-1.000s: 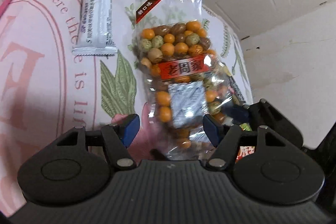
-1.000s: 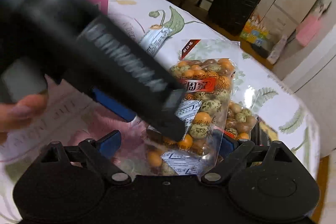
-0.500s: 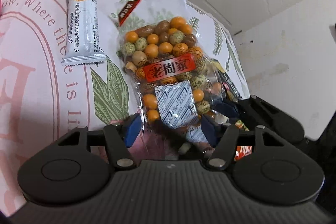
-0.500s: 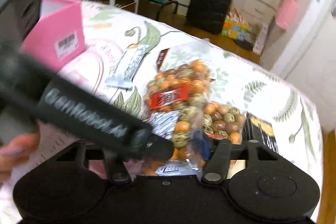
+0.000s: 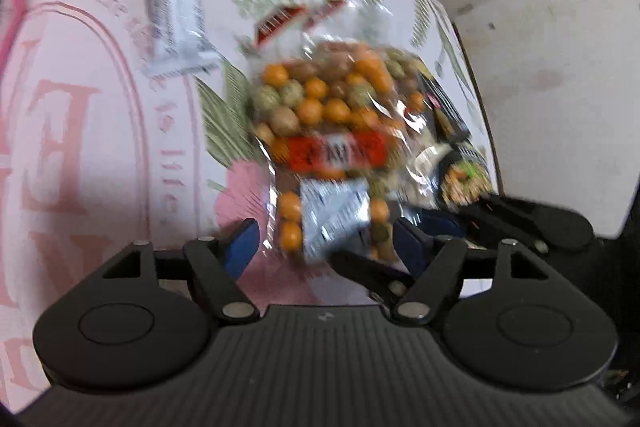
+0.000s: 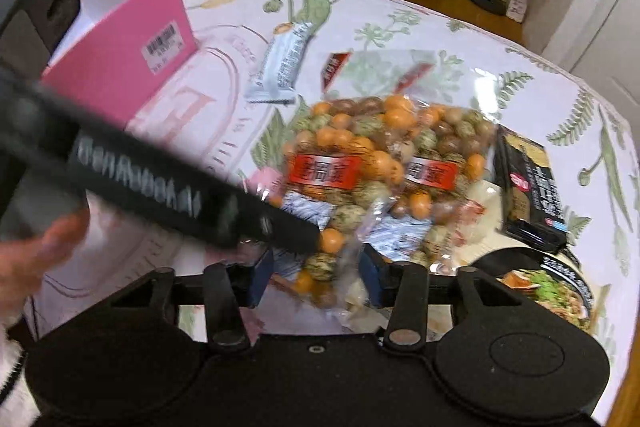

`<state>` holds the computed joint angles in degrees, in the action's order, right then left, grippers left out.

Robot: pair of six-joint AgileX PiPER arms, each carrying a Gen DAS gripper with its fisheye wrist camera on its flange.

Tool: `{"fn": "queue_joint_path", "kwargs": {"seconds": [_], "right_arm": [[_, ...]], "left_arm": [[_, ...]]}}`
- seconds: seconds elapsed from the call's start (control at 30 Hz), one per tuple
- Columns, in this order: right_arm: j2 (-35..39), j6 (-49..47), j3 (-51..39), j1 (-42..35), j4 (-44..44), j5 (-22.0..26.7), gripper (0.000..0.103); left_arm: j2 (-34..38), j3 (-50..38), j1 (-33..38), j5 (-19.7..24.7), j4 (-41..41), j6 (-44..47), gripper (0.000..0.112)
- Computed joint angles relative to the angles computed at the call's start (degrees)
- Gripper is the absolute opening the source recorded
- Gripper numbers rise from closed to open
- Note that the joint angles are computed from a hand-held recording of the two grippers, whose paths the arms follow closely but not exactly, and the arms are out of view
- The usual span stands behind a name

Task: Organize snacks
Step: 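Move both tools to the bag of coated peanuts and close around it, then carry both peanut bags into the pink box and open both tools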

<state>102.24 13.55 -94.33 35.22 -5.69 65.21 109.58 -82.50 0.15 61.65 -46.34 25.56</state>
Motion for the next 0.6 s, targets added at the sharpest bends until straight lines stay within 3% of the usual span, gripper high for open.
{"fn": "queue_joint_path", "kwargs": {"seconds": [0.13,0.17,0.3,0.5,0.6], "right_arm": [[0.1,-0.3,1.0,0.5,-2.2,-3.5,0.067],[0.0,-0.4,1.5,0.7,-2.7,-4.8,0.074],[1.0,-0.2,2.3,1.2,-3.7,-7.3,0.078],[1.9,3.2,3.8,3.9,-8.2,-9.2,0.095],[2.4,6.6,5.2,6.3,-13.3,-10.2,0.096]], "left_arm": [[1.4,1.1,1.7,-2.7,-5.1,3.5,0.072],[1.9,1.2,1.8,-3.1,-6.0,4.2,0.072],[4.1,0.7,1.1,-3.0,-9.0,7.6,0.071],[3.8,0.4,-0.1,-1.7,-7.5,7.8,0.068],[2.9,0.8,-0.8,-0.9,-6.6,7.5,0.068]]}}
